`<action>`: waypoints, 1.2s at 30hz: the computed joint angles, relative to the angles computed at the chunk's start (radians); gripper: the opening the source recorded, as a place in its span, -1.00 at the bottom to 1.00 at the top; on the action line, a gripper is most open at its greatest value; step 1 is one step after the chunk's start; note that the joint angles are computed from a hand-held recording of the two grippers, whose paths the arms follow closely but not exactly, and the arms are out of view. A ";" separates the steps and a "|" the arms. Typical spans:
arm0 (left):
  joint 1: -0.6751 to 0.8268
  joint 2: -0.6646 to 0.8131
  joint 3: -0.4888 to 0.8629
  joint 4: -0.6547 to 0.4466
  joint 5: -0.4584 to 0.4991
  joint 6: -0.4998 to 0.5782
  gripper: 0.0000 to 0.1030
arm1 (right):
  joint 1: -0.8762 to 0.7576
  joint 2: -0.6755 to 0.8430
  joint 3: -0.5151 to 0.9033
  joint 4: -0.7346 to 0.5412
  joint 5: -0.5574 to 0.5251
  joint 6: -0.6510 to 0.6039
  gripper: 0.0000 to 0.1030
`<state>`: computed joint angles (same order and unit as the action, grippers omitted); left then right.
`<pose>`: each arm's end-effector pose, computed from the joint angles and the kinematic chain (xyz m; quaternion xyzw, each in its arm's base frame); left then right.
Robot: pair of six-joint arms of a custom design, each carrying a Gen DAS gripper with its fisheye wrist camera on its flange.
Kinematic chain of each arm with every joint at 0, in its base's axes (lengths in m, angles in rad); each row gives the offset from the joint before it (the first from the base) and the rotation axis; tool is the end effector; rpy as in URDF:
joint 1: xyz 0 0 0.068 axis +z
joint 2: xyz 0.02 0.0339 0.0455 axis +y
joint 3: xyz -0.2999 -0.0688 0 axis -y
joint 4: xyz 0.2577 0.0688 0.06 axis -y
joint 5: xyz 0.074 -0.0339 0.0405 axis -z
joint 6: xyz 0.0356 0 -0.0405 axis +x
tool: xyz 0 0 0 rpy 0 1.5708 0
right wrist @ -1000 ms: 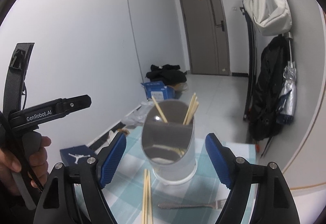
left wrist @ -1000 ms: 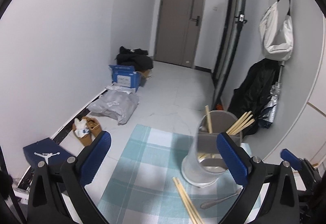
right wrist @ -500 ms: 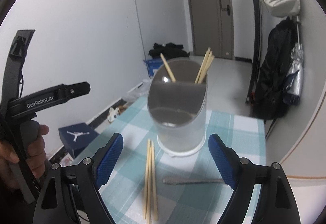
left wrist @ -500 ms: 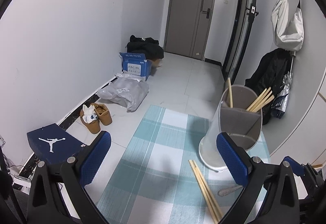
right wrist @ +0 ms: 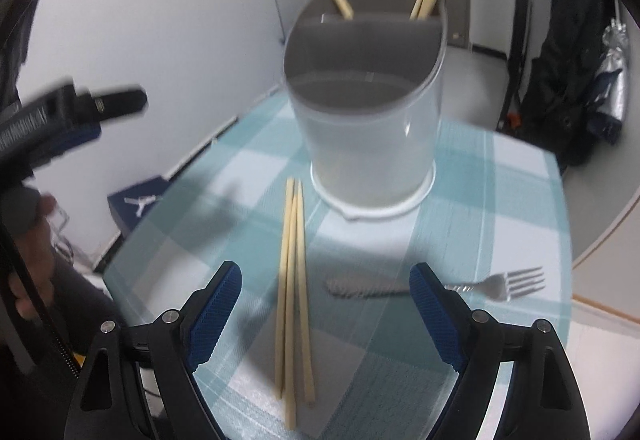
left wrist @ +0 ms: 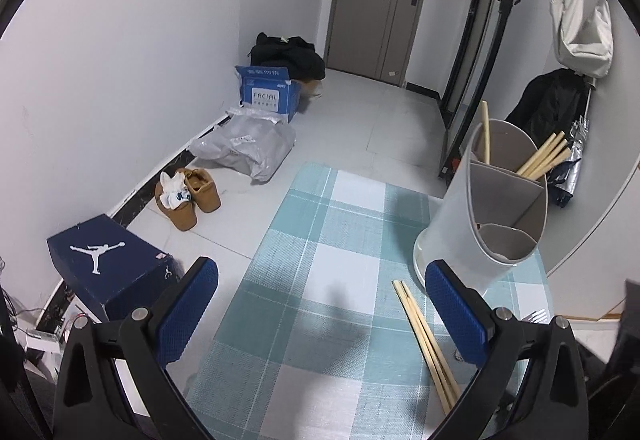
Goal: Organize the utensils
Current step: 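Lower both open tools toward the chopsticks and fork on the cloth, then close the right tool on a wooden chopstick and lift it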
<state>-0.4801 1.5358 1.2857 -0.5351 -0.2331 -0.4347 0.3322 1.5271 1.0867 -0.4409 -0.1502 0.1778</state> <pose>0.3150 -0.1548 0.3308 -0.0237 0.9183 -0.0715 0.3885 0.3150 0.1143 0.2733 -0.0977 0.9338 0.1533 0.3083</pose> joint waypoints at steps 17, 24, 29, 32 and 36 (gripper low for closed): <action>0.053 0.034 0.017 -0.030 0.022 -0.052 0.97 | 0.028 0.106 0.023 -0.076 0.012 -0.059 -0.56; 0.057 0.034 0.012 -0.040 0.027 -0.062 0.97 | 0.060 0.118 0.040 -0.093 0.030 -0.089 -0.63; 0.057 0.041 0.021 -0.047 0.026 -0.055 0.97 | 0.062 0.131 0.057 -0.108 0.030 -0.090 -0.80; 0.058 0.043 0.023 -0.052 0.026 -0.051 0.97 | 0.037 0.150 0.094 -0.170 -0.027 -0.097 -0.91; 0.072 0.048 0.030 -0.069 0.048 -0.055 0.97 | 0.012 0.134 0.122 -0.286 -0.048 -0.127 -0.92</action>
<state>-0.4078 1.5843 1.3159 -0.6041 -0.1846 -0.4896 0.3445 1.6614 1.2089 -0.7271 -0.1980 0.0505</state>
